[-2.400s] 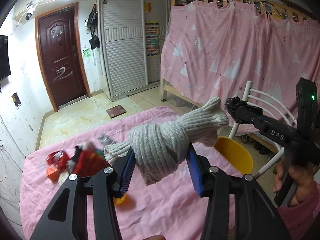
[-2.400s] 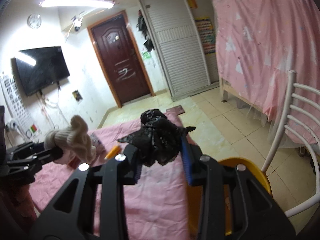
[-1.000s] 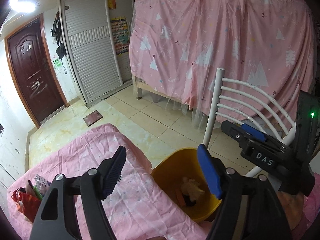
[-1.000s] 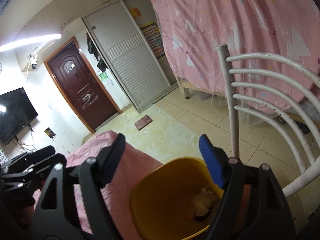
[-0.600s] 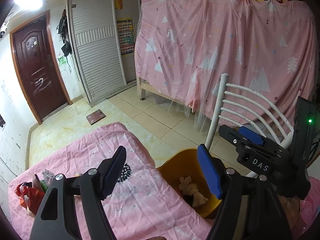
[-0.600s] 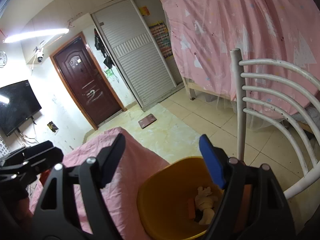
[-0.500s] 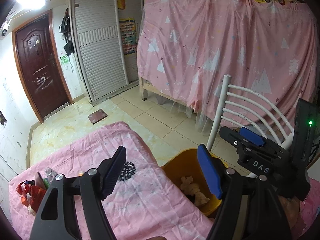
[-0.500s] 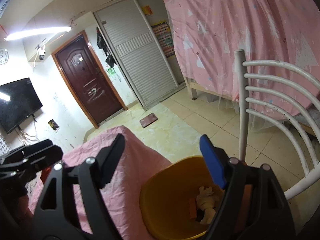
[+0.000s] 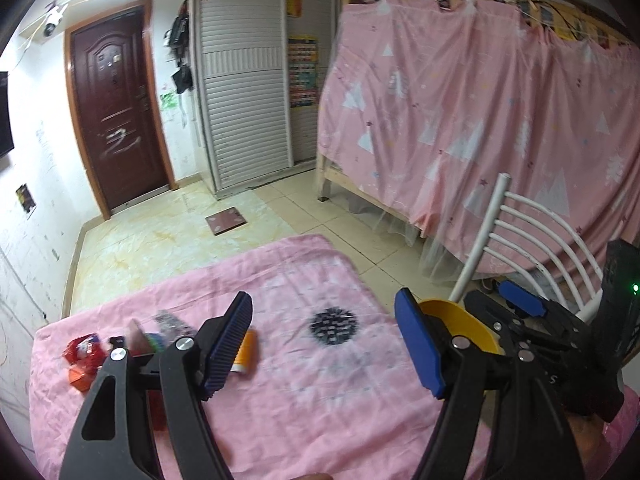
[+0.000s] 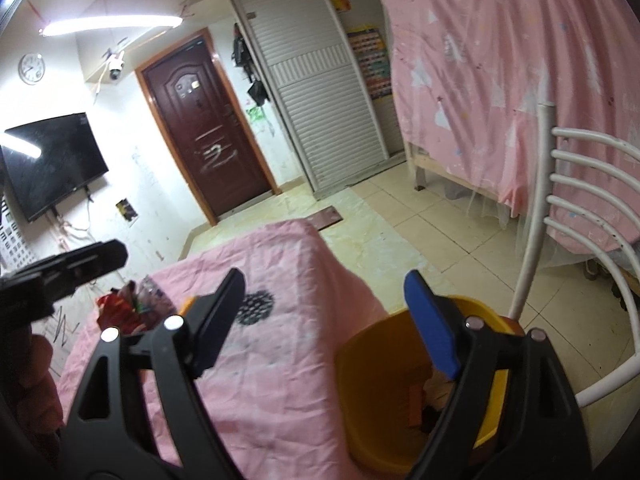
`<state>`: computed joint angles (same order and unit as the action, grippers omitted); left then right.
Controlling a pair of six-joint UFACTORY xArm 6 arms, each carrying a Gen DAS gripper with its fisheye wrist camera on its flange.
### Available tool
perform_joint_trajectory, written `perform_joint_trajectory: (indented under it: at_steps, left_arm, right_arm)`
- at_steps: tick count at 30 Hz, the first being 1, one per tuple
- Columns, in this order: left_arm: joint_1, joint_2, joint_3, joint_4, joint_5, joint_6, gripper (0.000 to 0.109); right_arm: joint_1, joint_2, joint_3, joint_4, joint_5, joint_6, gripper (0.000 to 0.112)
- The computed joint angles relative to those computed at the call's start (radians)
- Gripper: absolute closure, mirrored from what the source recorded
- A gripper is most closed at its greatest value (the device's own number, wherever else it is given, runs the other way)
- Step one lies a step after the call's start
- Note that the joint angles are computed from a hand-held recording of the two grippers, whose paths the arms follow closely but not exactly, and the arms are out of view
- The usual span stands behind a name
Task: Collect trash
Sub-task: 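Move both open tools back over the bed items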
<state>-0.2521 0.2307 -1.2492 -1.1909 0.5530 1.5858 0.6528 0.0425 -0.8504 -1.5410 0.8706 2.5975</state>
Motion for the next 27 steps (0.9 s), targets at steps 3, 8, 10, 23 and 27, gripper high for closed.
perform_joint_trajectory:
  at_steps: [3, 8, 10, 23, 27]
  left_arm:
    - [0.035, 0.025, -0.039, 0.005, 0.014, -0.017, 0.042]
    - [0.098, 0.085, -0.131, 0.028, 0.034, -0.061, 0.041]
    - [0.117, 0.107, -0.164, 0.040, 0.039, -0.084, 0.041]
    - [0.240, 0.354, -0.483, 0.197, 0.050, -0.315, 0.039]
    - [0.267, 0.425, -0.579, 0.248, 0.073, -0.386, 0.038]
  right_arm:
    - [-0.001, 0.038, -0.043, -0.005, -0.024, -0.012, 0.033]
    - [-0.012, 0.118, -0.136, 0.003, -0.081, -0.067, 0.033]
    - [-0.012, 0.143, -0.172, 0.012, -0.092, -0.091, 0.033]
    - [-0.030, 0.347, -0.446, 0.082, -0.211, -0.317, 0.033]
    - [-0.029, 0.414, -0.533, 0.130, -0.236, -0.401, 0.033]
